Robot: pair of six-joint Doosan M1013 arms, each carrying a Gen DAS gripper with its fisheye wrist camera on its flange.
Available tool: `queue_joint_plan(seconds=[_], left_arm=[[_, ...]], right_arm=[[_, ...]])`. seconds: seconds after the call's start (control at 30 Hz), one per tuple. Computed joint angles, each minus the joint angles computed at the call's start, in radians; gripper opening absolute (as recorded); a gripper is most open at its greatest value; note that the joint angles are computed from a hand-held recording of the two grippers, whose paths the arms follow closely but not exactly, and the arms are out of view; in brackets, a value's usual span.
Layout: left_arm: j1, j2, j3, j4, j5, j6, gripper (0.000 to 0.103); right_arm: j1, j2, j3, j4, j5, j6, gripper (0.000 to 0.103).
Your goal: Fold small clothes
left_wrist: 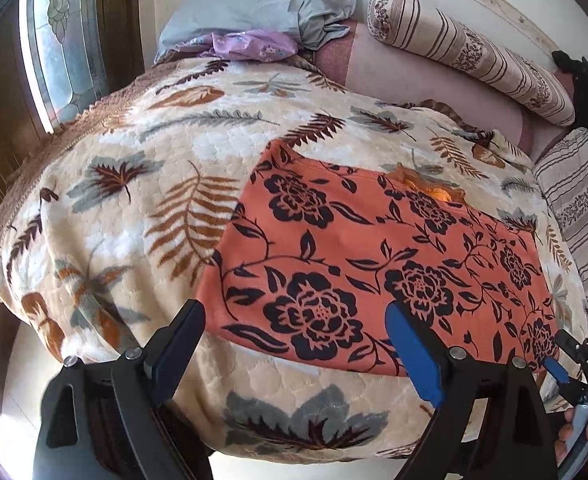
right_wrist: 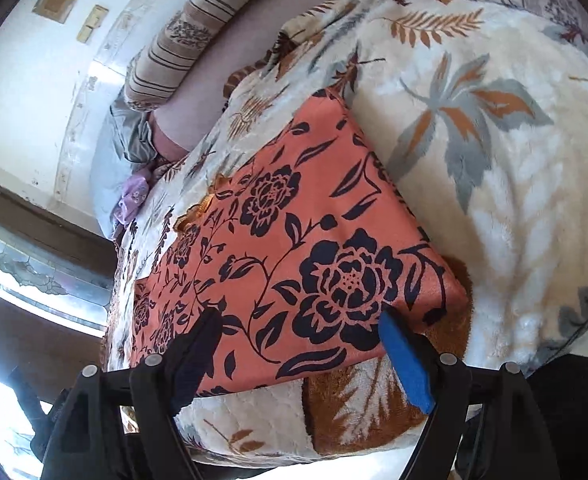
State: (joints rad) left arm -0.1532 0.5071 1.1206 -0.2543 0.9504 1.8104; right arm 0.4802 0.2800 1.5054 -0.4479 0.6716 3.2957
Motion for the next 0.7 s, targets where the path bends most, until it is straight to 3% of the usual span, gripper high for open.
queue_joint_plan(seconds=[0.07,0.17,0.33,0.5,0.57,0.7], left_arm=[[-0.009,0.019,0.0,0.055,0.057,-0.042,0.092],[-0.008,0.05,-0.016,0.095,0.168,-0.091,0.092],[-0.013,-0.006,0.041,0.117,0.052,-0.068,0.092],[-0.018,-0.041,0.055,0.06,-0.035,-0.032,0.092],[-0.018,-0.031,0.032,0.008,-0.007,0.007,0.092],[-0.02,0.009,-0.018,-0.07,0.099,0.008,0.092]], right_arm=[[-0.008,0.002,0.007,0.052,-0.008,-0.014,0.083],[-0.007,-0.005,0.02,0.021,-0.036,0.036,0.083],[-0.004,-0.016,0.034,0.0,-0.065,0.053,0.083],[0.015,-0.036,0.052,-0.159,-0.064,0.196,0.083],[0.017,-0.04,0.057,-0.184,-0.061,0.227,0.084],[0.004,-0.041,0.067,-0.113,-0.077,0.205,0.084]])
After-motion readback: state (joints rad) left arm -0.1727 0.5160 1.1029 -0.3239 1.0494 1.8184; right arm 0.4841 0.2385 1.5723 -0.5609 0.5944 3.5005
